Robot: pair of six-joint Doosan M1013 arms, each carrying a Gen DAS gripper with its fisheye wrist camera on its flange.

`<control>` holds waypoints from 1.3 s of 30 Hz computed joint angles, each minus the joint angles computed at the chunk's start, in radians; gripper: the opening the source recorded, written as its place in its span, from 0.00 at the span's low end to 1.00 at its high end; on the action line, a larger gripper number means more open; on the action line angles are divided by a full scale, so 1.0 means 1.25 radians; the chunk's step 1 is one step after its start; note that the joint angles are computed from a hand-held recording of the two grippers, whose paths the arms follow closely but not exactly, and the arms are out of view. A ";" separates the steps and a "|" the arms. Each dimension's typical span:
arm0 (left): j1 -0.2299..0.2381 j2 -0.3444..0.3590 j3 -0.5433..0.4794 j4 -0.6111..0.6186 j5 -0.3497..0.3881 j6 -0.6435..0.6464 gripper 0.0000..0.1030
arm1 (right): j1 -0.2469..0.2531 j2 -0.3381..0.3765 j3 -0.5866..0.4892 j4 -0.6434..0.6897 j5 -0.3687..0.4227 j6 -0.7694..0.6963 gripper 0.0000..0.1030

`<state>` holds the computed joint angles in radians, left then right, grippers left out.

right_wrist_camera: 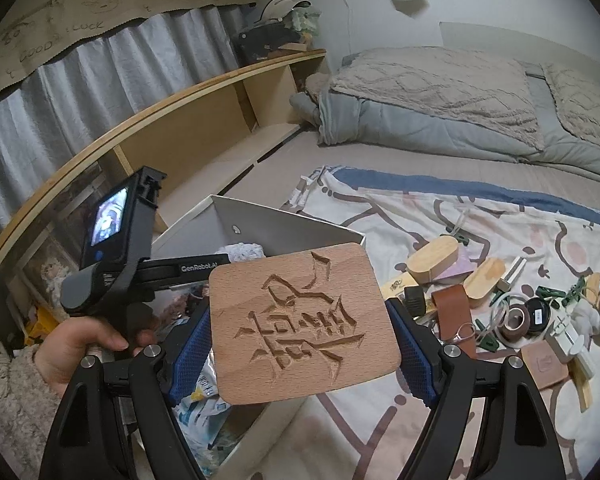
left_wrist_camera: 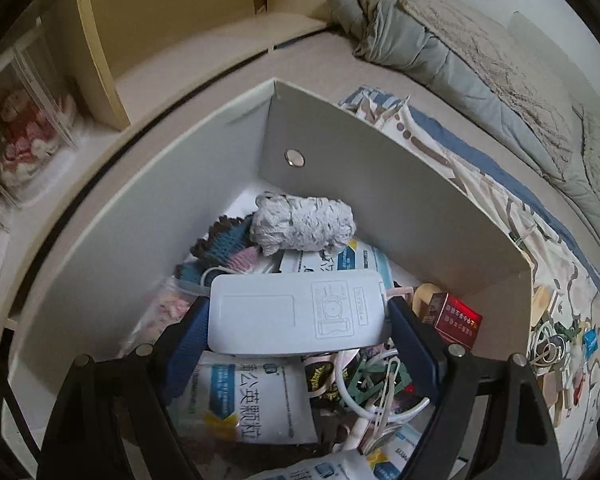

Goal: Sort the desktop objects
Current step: 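Lower the white case into the SHOES box with the left tool, then lower the wooden plaque into the box and open the right tool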

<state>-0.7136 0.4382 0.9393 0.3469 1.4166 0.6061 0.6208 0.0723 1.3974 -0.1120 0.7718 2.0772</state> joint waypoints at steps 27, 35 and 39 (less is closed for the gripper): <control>-0.076 -0.075 0.048 0.191 -0.086 0.068 0.93 | 0.004 0.016 -0.002 0.060 -0.009 -0.071 0.80; -0.087 -0.119 0.083 0.218 -0.119 0.020 0.93 | 0.015 0.041 -0.014 0.071 -0.005 -0.138 0.80; -0.088 -0.132 0.094 0.231 -0.125 -0.005 0.93 | 0.015 0.059 -0.028 0.078 0.012 -0.174 0.80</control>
